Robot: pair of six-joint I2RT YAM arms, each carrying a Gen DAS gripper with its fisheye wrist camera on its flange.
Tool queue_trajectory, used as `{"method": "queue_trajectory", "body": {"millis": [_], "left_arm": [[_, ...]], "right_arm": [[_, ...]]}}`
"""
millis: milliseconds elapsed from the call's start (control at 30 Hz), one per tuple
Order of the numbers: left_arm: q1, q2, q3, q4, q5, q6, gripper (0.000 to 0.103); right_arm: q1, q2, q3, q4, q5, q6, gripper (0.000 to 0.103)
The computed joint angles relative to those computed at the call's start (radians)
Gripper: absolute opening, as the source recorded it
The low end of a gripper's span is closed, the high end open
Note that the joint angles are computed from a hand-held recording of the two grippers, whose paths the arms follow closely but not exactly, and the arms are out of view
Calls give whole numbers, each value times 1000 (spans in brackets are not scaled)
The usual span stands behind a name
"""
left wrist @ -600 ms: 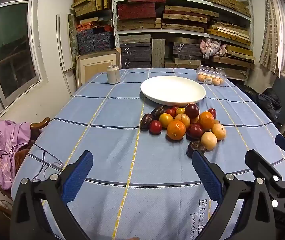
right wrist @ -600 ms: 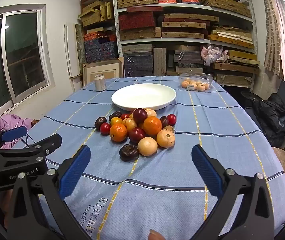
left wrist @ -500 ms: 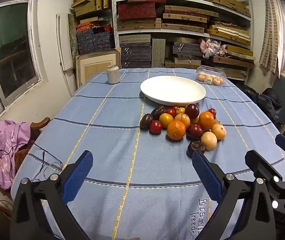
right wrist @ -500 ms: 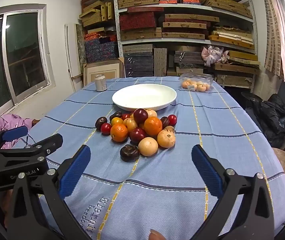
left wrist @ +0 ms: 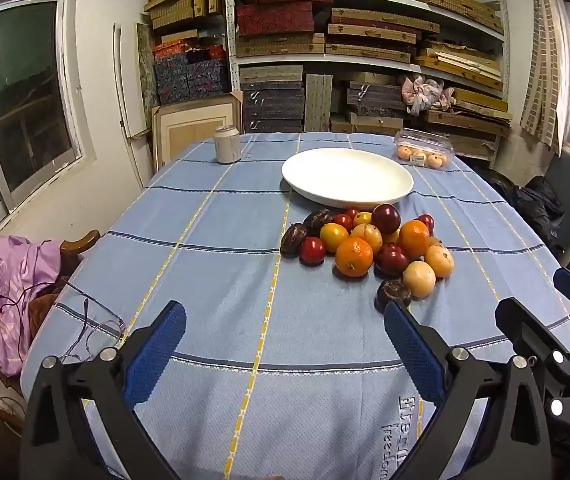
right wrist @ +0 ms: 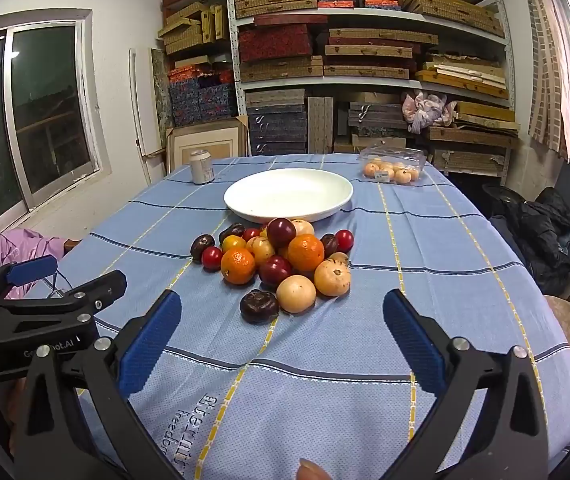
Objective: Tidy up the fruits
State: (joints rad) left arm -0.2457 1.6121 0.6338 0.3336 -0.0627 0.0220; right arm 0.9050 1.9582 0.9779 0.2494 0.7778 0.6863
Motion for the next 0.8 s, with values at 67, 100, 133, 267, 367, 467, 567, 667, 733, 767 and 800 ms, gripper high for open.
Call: {"method": "queue_trajectory", "body": {"millis": [67,100,133,267,367,467,567,667,733,767,800], "left_arm": [[0,1,1,-2,1,0,100],[0,1,1,-2,1,0,100],[0,1,2,-3,1,0,100],[8,15,5,3,6,9,100],[19,26,0,19,15,15,100],[21,27,2,17,17,16,100],[21,26,3,14,17,15,100],[22,27,5,13,18,15,100],[13,34,-19,42,11,7,100],[10,34,-24,44,8,4,100],[5,64,-9,55,3,-3,100]], "right_arm": [[0,0,0,0,1,0,99],[0,0,-1,0,1,-1,99],[0,0,-1,1,1,-1,99],[-1,0,-3,4,-1,-1,99],[-1,-1,-4,5,-1,-1,99],[0,-1,-4,5,-1,0,99],[1,-2,-4,3,-1,1,99],[2,-2,-4,1,1,2,99],[2,-3,-3,0,0,3,99],[2,-3,-3,-1,0,3,99],[3,-4,-2,-4,1,4,99]]}}
